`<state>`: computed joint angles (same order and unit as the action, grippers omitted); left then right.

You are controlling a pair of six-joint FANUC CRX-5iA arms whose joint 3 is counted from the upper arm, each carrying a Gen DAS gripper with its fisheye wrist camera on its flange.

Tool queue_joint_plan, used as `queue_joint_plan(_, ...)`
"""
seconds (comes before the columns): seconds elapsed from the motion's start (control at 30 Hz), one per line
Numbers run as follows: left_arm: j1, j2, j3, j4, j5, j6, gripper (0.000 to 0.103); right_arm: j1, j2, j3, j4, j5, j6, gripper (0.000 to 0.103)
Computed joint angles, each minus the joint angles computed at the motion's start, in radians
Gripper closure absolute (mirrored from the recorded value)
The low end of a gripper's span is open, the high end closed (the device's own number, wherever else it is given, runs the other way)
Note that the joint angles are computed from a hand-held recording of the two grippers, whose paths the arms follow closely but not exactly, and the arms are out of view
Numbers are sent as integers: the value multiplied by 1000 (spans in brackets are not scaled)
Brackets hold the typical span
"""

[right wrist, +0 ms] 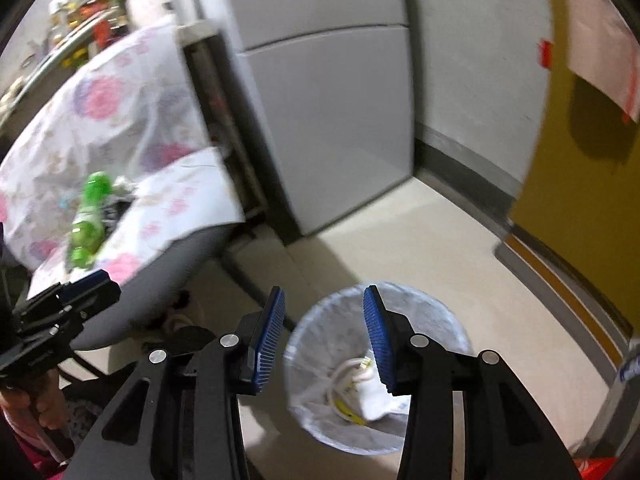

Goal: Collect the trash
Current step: 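Move both open tools back over the chair seat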

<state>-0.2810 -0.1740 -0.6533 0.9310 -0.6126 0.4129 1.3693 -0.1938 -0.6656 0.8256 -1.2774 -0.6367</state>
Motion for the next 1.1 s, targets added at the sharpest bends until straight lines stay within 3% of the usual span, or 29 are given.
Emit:
queue_joint_plan(0.23, 181, -142, -82, -14, 17, 23, 49, -87, 125, 125, 93, 153, 163, 55)
queue_joint_plan(0.43, 335, -203, -117, -36, 36, 60, 48, -138, 251, 266, 120, 278, 331, 48)
queue_joint_plan(0.63, 454, -195, -109, -50, 56, 96, 46, -186, 363, 398, 106, 381, 476, 47)
queue_joint_plan(0.7, 477, -191, -103, -60, 77, 118, 37, -204, 400, 445, 109, 403, 520, 46)
queue_joint_plan(0.9, 528, -147, -54, -144, 138, 221, 27, -248, 517, 595, 125, 426, 647, 46)
queue_joint_plan(1.1, 567, -93, 0, -222, 134, 307, 26, -296, 607, 707, 114, 472, 712, 46)
